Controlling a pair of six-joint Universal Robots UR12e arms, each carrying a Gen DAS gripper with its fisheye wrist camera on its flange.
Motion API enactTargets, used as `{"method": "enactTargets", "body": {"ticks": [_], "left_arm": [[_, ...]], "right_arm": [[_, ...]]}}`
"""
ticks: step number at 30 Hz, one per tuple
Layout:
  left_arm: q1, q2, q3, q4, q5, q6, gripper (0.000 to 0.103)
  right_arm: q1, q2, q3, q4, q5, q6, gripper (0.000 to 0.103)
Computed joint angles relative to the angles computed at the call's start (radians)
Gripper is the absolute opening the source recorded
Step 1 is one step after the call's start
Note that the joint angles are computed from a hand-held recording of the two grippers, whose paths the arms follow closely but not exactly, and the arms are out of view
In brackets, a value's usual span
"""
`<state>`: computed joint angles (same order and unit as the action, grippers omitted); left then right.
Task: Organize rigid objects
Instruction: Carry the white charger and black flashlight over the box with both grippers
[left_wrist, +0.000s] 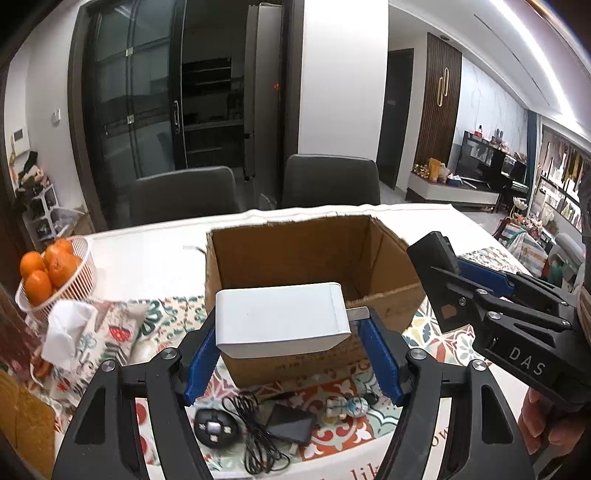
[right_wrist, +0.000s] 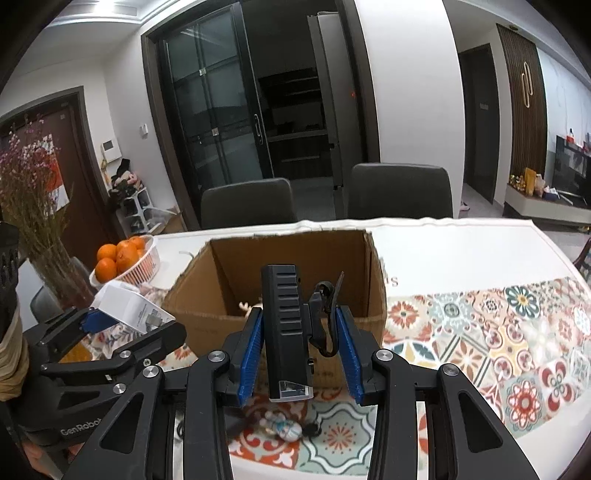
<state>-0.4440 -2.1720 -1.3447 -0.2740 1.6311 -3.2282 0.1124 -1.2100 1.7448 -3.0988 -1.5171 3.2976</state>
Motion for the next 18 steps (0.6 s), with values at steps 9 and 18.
{"method": "enactTargets", "body": {"ticks": [9,18], "left_arm": [[0.005,-0.023,0.071,-0.049,0.015,0.035,0.071],[0.017,-0.056,0.144,-0.133,0.001,0.026,0.071]], "right_arm": [[-0.006,0.020,-0.053,0.041,0.012,-0.004,0.040],[-0.008,0.042,-0.100,0.087,0.019,-0.017,0.040]]}}
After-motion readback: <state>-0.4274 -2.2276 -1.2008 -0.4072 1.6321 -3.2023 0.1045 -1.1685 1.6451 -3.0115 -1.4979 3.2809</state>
